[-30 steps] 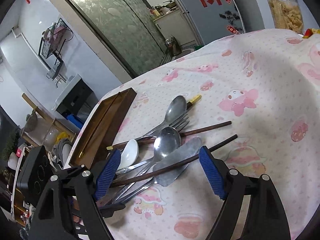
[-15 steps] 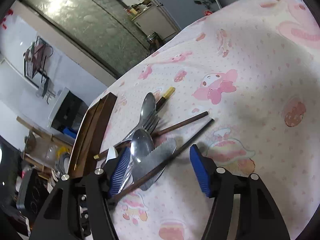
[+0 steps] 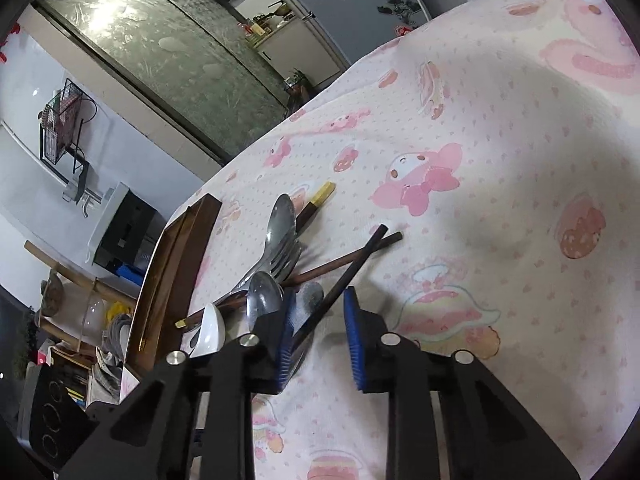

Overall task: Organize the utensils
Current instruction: 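Carry the second chopstick with the right tool over the tray, then lay the chopstick beside the first one and open the right tool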

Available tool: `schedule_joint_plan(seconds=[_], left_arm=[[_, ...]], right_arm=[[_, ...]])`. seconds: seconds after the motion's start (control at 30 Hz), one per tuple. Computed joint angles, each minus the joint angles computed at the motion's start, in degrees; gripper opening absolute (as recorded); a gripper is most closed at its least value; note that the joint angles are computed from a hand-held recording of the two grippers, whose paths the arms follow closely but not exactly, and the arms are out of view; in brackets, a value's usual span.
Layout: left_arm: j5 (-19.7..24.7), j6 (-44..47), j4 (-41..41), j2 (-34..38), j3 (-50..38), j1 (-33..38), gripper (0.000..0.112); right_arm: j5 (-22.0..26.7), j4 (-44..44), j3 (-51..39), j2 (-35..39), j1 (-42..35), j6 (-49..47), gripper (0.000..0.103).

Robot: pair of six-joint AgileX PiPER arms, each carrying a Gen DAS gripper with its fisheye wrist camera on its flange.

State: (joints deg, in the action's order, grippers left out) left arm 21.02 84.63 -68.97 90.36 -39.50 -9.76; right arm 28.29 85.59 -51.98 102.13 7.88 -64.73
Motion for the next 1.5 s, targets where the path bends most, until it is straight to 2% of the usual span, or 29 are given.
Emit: schedule_joint_plan(seconds=[0.27,0.4,0.53,0.63,0.8,0.9,1.03,1.13,1.33,1.5], left_arm=[[1.3,4.1,-3.3,-1.8,1.9,1.1,0.007],[3.5,5.5,-3.4,-4.0,3.0,3.9,0.007],[6.9,5.5,-1.0,-8.1,4.2,9.6,0.007],[9.5,6.9,0.7,-11.2,4.9,15.5,0.007],[15.6,9.2,3.3,-11.7,2.7,28.2,0.007],[17.1,9.1,4.6,-9.8,0.2,33.1,0.007],[14.7,9.3,5.6,-5.7,-2.9,36.4,0.007],[13.1,8.0,7.0,-2.3,-5.2,37.3,0.007],[10.3,6.6,7.8,2.7,-7.8,37.1,0.007],[9.1,6.3,7.7,4.0,-7.6,37.2,0.010]], right_arm=[[-0.4,0.7,0.6,-0.6,0.6,-0.5,0.018],[-2.1,-2.8,-0.3,-2.6,2.9,3.9,0.018],[-5.1,-9.7,-3.6,-3.5,7.7,12.7,0.018],[-6.9,-18.0,-9.2,-2.0,12.8,22.8,0.018],[-6.1,-31.7,-22.3,4.4,19.5,38.4,0.017],[-3.9,-39.9,-33.9,11.8,22.8,48.4,0.017],[0.7,-50.5,-49.1,21.5,25.8,59.7,0.017],[6.3,-57.5,-62.9,30.5,27.2,67.1,0.017],[14.9,-64.5,-83.3,43.3,28.5,74.5,0.017],[20.5,-67.2,-95.4,50.3,29.3,77.7,0.018]])
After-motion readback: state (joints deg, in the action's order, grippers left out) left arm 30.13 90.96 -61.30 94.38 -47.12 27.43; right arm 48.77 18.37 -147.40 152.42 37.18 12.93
